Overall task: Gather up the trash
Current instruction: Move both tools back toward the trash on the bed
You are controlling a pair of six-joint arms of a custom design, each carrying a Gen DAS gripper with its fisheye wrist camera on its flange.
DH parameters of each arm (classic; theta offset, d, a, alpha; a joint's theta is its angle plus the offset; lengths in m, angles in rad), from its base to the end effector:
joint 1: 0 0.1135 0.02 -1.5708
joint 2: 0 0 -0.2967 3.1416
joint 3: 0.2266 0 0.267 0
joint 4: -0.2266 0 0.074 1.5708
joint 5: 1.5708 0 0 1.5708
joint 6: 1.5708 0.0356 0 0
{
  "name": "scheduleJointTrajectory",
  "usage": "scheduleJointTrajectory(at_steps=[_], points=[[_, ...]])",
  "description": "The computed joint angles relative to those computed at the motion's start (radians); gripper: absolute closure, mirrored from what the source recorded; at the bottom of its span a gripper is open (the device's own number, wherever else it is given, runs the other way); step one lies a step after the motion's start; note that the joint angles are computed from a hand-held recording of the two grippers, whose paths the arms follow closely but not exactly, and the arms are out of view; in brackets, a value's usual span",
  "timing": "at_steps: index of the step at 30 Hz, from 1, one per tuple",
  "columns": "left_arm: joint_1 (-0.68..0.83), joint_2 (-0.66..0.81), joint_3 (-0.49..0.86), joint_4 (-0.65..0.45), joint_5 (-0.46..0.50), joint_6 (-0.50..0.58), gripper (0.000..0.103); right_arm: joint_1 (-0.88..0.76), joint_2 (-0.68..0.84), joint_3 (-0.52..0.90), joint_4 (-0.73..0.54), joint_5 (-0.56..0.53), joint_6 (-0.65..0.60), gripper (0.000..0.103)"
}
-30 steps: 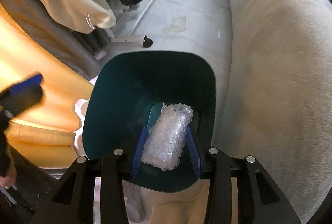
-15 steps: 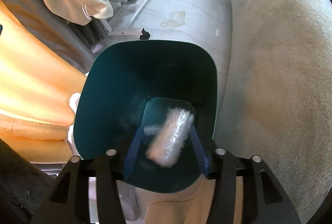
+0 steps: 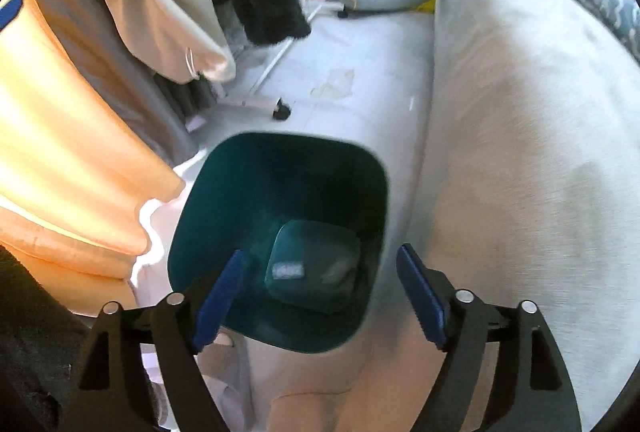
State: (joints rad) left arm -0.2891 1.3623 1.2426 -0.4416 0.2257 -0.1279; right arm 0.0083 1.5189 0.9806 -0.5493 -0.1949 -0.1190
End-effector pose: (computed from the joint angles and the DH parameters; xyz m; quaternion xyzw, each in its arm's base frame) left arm 0.3007 -0.0977 0.3744 0.1243 0.8625 -0.1959 0.4497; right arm 0.3093 0.0095 0.2315 -0.0847 0.9629 0.0811 0.2430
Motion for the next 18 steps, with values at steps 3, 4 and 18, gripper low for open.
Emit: scheduleJointTrajectory(at_steps=[3,4,18], points=[[-0.018,0.008,0.027,-0.011,0.007,-0.039,0.007,-0.038,-0.058,0.014,-0.031,-0.003,-0.025,0.017],[-0.033,0.004,0.030,-0.011,-0.008,-0.045,0.006,-0.056,-0.075,0.022,-0.044,-0.010,-0.035,0.016],[-0.255,0.030,0.090,-0.001,-0.110,-0.064,0.005,-0.368,-0.217,0.160,-0.204,-0.125,-0.209,0.012]])
